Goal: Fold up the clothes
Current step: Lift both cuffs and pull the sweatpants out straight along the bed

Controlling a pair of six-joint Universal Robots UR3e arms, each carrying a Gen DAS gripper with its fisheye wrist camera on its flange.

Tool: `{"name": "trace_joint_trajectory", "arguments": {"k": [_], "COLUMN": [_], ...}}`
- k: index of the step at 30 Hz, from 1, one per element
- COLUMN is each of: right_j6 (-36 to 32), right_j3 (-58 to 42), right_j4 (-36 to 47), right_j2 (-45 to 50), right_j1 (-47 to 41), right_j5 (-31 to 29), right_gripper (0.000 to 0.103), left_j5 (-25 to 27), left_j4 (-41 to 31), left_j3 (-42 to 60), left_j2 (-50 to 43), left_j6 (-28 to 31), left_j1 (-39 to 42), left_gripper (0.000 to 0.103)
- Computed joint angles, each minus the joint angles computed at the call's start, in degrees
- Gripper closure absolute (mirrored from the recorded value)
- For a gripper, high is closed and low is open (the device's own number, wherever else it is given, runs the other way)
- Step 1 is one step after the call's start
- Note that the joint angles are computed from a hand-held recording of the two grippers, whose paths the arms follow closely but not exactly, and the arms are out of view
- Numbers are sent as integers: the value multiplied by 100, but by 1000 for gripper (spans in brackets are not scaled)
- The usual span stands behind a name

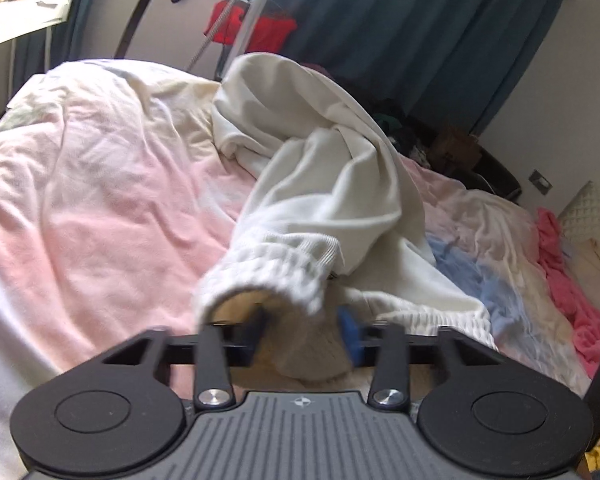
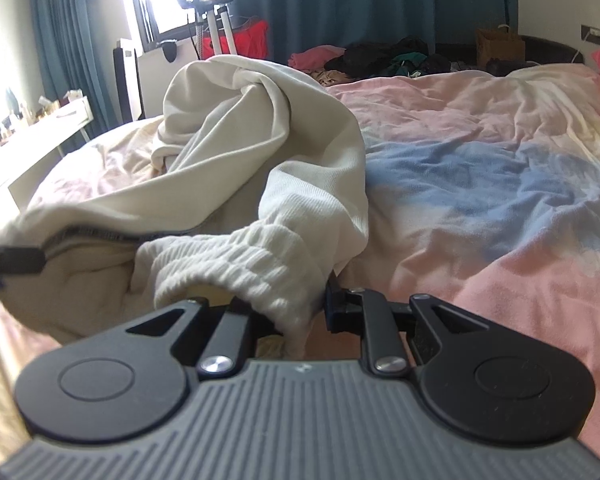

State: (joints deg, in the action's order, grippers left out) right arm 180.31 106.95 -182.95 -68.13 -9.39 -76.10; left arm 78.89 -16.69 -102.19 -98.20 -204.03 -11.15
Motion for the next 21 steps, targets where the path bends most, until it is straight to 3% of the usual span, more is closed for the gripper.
{"name": "trace_joint_trajectory", "arguments": {"k": [2,7,10,13,17,21], "right_j6": [-106,-503,-832,-1224,-1668,-1944], "right_j3": [-20,-61,-89,-60,23,40], "right_j4": [24,116,183,311,762,1813], "right_j2": [20,31,40,-19,-262,-702], "right_j1": [32,156,260,285,205,-104], "right_j5": [-85,-231,-241,-10,504,1323], "right_gripper": [84,83,81,68,28,25], "left_j5": [-549,-2438,-2919,-2762,-1980,-1195], "left_j4": [676,3227,4064,3781,2895,2239], "left_j3": [-465,-2022,-2547,-2602,-2257,-1835], "left_j2": [181,495,496,535,392,105], "left_j6": [-436,-2594,-3540,-3424,-2672,-2069], "left_j1": [372,1897,2649,3000,2924,2651], "left_gripper": [96,95,96,96,96,96]}}
